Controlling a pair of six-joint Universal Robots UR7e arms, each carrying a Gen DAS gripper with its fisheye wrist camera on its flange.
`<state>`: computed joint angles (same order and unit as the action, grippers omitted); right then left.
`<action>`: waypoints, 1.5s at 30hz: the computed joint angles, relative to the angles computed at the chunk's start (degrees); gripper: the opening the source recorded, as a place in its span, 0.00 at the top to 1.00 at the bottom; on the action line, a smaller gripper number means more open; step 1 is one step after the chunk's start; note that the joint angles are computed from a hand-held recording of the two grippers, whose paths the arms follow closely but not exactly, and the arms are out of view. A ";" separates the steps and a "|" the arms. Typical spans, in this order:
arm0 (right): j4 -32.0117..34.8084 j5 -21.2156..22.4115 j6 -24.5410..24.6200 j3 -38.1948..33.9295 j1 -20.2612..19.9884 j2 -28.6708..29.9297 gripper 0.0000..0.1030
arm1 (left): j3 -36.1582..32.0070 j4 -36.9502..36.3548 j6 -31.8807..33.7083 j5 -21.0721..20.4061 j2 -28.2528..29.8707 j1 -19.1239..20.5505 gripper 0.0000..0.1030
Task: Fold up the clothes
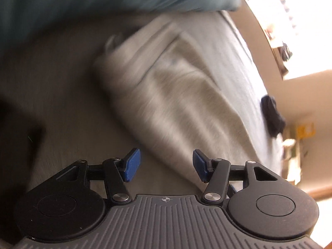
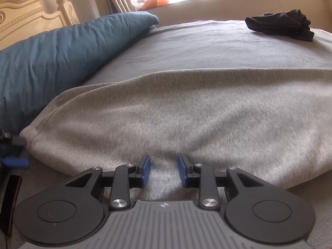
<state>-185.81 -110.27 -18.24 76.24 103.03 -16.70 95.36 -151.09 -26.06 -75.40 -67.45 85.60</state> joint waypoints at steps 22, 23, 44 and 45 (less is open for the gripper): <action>-0.38 0.94 2.23 0.11 -0.42 0.07 0.69 | 4.06 -27.42 -2.50 6.68 4.90 0.80 0.60; -0.42 0.95 2.24 0.17 -0.43 0.04 0.69 | 4.28 -27.80 -1.18 8.38 5.00 0.21 0.63; -4.62 10.19 28.59 7.15 -5.54 -6.97 0.68 | 0.43 -43.96 51.22 0.93 12.18 -14.35 0.80; -6.26 9.85 29.96 8.22 -5.78 -7.87 0.68 | 0.37 -43.46 52.89 -1.04 12.85 -14.64 0.80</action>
